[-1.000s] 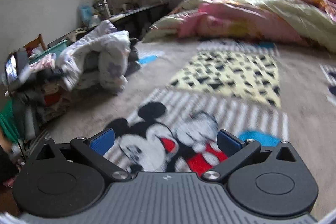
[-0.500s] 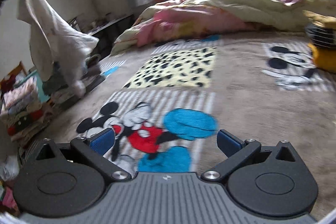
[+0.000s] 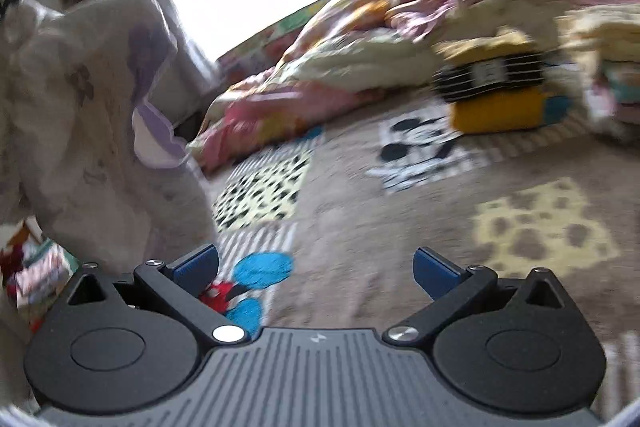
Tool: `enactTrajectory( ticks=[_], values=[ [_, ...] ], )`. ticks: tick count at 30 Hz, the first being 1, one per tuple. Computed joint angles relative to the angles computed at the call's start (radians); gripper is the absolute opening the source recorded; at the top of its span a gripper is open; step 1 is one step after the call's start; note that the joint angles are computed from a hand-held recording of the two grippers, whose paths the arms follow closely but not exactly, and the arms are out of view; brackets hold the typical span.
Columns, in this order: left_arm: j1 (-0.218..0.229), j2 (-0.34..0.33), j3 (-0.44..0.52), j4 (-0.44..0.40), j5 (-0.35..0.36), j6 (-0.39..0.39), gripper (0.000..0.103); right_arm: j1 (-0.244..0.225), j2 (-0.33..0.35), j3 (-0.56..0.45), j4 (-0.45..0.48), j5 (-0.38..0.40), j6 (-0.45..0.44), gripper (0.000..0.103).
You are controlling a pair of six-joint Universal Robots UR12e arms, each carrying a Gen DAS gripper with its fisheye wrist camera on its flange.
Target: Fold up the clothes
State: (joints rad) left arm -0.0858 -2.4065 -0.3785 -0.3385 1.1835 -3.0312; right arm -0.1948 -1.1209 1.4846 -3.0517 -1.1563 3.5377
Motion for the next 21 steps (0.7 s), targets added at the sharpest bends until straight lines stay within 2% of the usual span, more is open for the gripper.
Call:
enactTrajectory(
  ticks=[3, 5, 6, 8, 10, 11, 14, 16, 17, 18, 21],
  values=[
    [0.025, 0.044, -0.129, 0.003, 0.023, -0.016, 0.002, -0.028, -0.027, 0.048, -0.036, -0.011, 0.015, 0.103],
    [0.046, 0.059, -0.19, -0.068, 0.068, -0.011, 0.003, -0.04, -0.036, 0.067, -0.043, -0.011, 0.007, 0.103],
    [0.052, 0.068, -0.215, -0.159, 0.12, 0.013, 0.006, -0.046, -0.04, 0.074, -0.045, -0.011, 0.002, 0.103],
    [0.05, 0.084, -0.261, -0.359, 0.314, 0.068, 0.009, -0.052, -0.044, 0.084, -0.043, -0.01, -0.013, 0.103],
    [0.047, 0.096, -0.323, -0.456, 0.482, 0.092, 0.009, -0.055, -0.044, 0.089, -0.038, -0.001, -0.033, 0.103],
    [0.044, 0.109, -0.361, -0.456, 0.516, 0.095, 0.009, -0.055, -0.043, 0.087, -0.029, 0.003, -0.051, 0.103],
    [0.046, 0.141, -0.454, -0.41, 0.465, 0.094, 0.012, -0.046, -0.029, 0.061, 0.021, 0.011, -0.129, 0.103],
    [0.038, 0.146, -0.485, -0.373, 0.462, 0.132, 0.033, -0.037, -0.021, 0.042, 0.05, 0.014, -0.168, 0.103],
    [0.031, 0.154, -0.503, -0.349, 0.477, 0.144, 0.058, -0.03, -0.014, 0.027, 0.065, 0.017, -0.185, 0.103],
    [0.02, 0.147, -0.486, -0.34, 0.489, 0.141, 0.069, -0.023, -0.006, 0.011, 0.076, 0.02, -0.201, 0.103],
    [0.012, 0.144, -0.476, -0.337, 0.522, 0.098, 0.071, -0.003, 0.017, -0.031, 0.101, 0.032, -0.247, 0.103]
  ],
)
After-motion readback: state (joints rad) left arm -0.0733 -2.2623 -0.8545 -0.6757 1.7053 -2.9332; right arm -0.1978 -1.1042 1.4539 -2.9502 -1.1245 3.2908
